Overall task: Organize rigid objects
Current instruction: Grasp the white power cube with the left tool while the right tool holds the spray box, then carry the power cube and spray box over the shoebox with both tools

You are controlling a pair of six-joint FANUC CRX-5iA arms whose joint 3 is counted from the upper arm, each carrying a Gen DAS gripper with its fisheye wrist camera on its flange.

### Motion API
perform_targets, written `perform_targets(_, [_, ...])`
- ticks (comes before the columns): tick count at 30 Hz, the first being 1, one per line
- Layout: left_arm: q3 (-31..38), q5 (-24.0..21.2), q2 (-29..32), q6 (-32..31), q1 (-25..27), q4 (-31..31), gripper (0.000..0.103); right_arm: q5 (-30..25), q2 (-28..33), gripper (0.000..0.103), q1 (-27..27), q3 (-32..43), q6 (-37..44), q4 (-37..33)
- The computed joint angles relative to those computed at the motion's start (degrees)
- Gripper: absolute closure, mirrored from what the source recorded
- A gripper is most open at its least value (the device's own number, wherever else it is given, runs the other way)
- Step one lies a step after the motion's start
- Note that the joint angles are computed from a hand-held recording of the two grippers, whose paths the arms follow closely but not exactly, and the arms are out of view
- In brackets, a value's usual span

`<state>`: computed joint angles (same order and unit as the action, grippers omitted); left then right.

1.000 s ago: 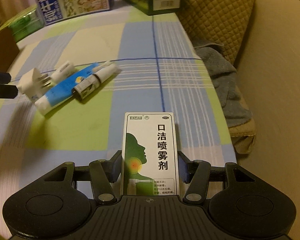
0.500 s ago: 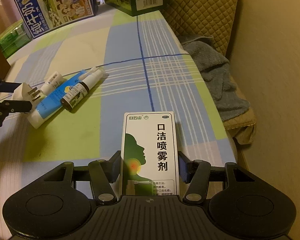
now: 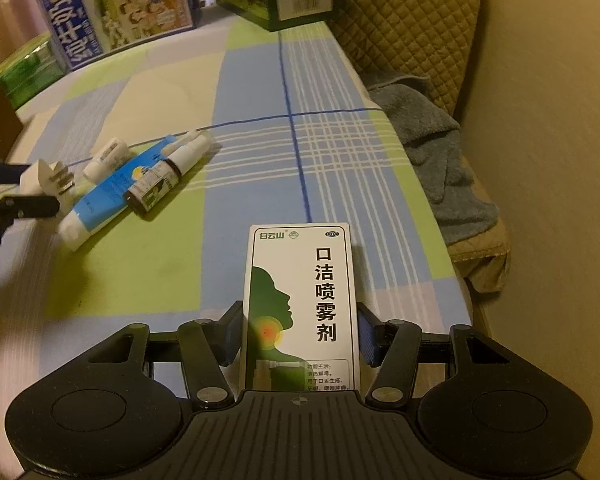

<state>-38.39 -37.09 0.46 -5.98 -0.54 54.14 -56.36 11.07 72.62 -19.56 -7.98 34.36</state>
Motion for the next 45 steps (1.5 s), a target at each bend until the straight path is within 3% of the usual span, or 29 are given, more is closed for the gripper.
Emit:
perform_targets(15, [-4.47, -4.04, -11.02, 11.39, 6.83, -2.66, 0.056, 3.44, -0.07, 0.051, 0.86, 2.75, 3.90, 3.73])
perform_targets(26, [-6.23, -10.46, -18.97, 12.18, 15.35, -0.69, 0.056, 6.70, 2.99, 0.051, 1.28, 9.51, 10.52, 7.26])
perform_targets(35, [-6.27, -15.86, -22.31, 9.57, 24.48, 2.67, 0.056, 11.45, 8.19, 0.051, 1.42, 17.89, 16.00, 8.50])
perform_targets(45, [-4.64, -18.92, -21.96, 6.89, 36.29, 4.61, 0.056, 16.21, 19.96, 0.051, 1.36, 37.00, 29.39, 1.23])
